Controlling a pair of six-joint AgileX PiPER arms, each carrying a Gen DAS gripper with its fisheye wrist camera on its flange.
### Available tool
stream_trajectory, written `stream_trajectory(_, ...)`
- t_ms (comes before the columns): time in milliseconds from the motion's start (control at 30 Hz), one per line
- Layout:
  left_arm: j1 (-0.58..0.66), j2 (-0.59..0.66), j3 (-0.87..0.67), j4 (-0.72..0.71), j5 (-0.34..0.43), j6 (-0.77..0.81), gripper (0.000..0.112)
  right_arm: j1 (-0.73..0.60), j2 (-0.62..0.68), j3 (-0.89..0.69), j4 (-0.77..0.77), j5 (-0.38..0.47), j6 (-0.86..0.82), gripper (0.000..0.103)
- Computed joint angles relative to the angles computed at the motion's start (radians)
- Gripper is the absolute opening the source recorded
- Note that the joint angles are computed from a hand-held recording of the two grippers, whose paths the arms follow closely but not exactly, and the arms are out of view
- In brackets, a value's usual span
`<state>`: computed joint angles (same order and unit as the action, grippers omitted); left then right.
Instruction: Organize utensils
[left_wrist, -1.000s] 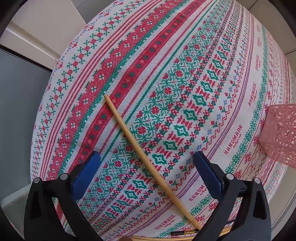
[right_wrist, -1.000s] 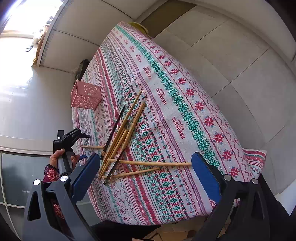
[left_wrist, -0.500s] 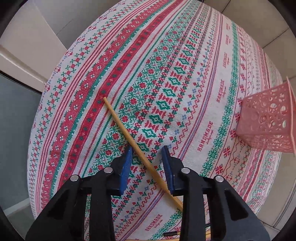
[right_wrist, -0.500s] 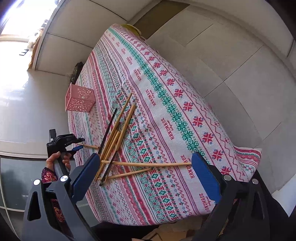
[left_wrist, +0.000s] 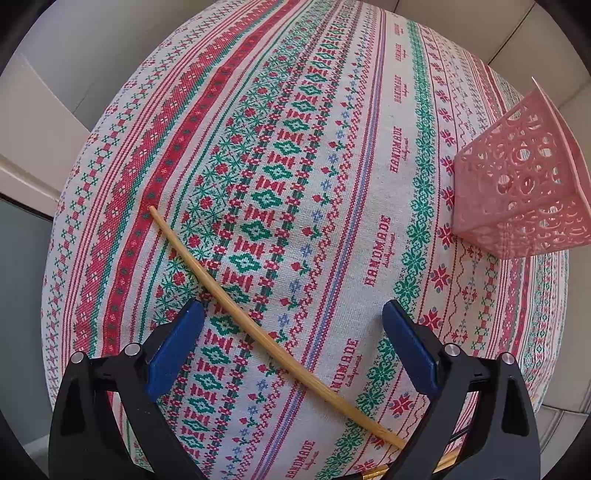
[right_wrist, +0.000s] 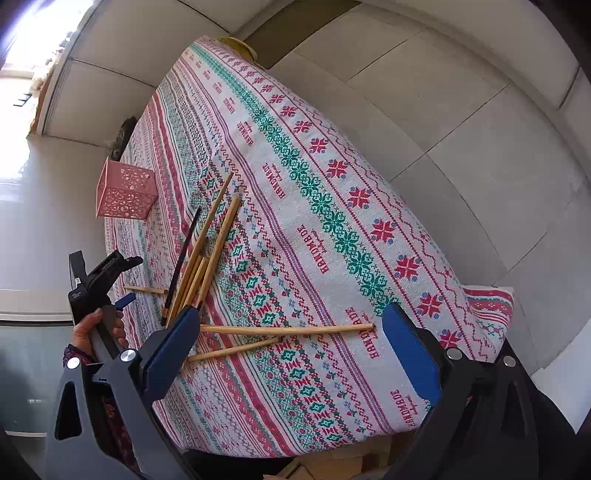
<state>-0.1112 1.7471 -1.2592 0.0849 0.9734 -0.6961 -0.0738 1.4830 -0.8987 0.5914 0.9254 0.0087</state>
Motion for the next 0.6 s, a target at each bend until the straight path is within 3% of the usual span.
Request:
stream_trajectory(67,0.026,-0.026,0.035,-0.031,-0.001,0.007,0.095,0.004,0.003,-0.001,-0.013,-0.002,0.008,0.096)
stream_trajectory(133,0.087,-0.028,0.035,-0.045,0.052,-0.017,0.096,-0.002,0.008,-0.001,-0.011,0.002,0.012,0.096)
stream_trajectory(267,0.151,-0.025,0.029,-0.080,0.049,-0.017,0.096,-0.003,0.010,-0.004,0.001,0.007,0.003,0.096)
stream_trajectory(367,0.155,0.024,-0.027,-0.077,0.077,-0.082,0.096,0.003,0.023,-0.010,0.011,0.016,-0.006,0.096)
stream_trajectory(500,0.161,0.165,-0.205,-0.016,0.180,-0.120,0.096,-0.013,0.029,-0.008,0.018,0.023,-0.011,0.096)
stream_trajectory(600,0.140,0.211,-0.252,0.029,0.170,-0.158,0.095,-0.028,0.025,-0.004,0.020,0.021,-0.012,0.096)
